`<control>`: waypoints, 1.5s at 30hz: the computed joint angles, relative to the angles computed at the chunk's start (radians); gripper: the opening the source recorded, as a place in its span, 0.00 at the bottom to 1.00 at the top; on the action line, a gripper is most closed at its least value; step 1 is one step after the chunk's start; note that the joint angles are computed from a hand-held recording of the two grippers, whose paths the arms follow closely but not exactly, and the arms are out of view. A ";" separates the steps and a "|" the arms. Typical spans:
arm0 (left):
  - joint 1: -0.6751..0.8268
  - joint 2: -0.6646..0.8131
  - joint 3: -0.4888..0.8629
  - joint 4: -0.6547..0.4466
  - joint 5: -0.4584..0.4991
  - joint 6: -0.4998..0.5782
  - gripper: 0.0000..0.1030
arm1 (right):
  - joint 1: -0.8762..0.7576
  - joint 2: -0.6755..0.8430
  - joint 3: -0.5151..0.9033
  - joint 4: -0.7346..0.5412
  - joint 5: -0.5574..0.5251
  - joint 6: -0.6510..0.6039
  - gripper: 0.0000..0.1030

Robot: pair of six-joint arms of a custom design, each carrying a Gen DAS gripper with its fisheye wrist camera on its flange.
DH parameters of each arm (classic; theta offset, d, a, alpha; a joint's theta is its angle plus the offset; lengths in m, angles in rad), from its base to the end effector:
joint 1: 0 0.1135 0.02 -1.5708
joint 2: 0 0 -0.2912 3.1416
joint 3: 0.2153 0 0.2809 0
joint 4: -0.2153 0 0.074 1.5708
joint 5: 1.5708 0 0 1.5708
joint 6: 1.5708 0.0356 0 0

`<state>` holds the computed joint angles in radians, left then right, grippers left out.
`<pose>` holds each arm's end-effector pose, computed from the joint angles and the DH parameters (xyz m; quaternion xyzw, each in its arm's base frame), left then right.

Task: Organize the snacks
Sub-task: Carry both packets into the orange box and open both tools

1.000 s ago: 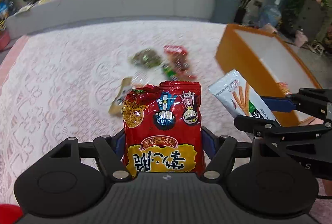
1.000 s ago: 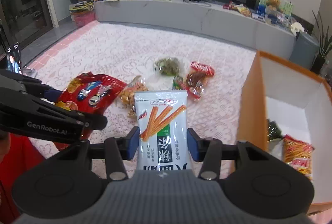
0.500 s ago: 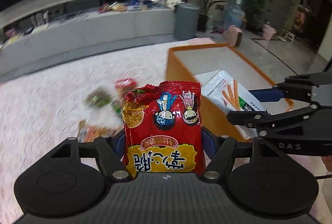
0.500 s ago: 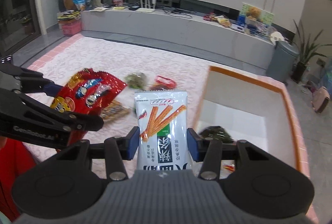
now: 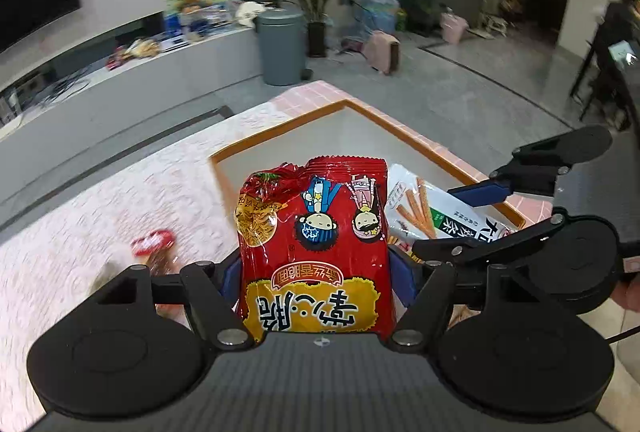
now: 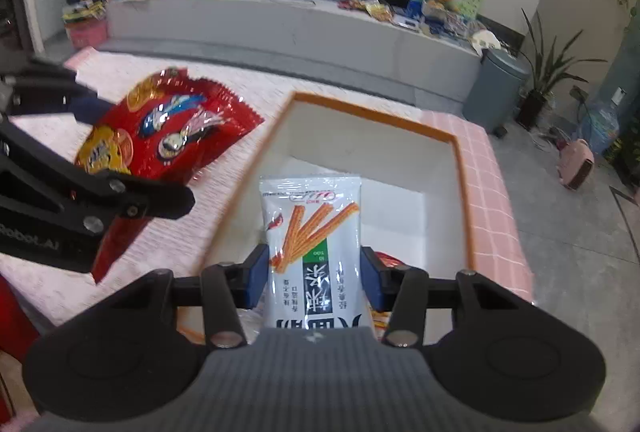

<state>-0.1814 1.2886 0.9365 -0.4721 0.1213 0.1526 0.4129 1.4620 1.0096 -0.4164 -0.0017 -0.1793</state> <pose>0.2859 -0.0568 0.2746 0.1763 0.9128 -0.0617 0.3632 0.3043 0.1334 0.2533 -0.2743 0.8981 0.0409 0.3414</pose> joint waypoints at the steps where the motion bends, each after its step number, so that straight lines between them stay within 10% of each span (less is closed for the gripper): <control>1: -0.012 0.025 0.013 0.006 -0.006 0.003 0.78 | -0.017 0.020 0.014 -0.006 -0.008 -0.010 0.46; 29: -0.114 0.509 0.248 0.082 -0.155 0.270 0.78 | -0.106 0.415 0.236 0.023 -0.007 -0.318 0.46; 45: -0.113 0.474 0.212 0.111 -0.144 0.299 0.86 | -0.088 0.411 0.222 0.036 0.020 -0.362 0.47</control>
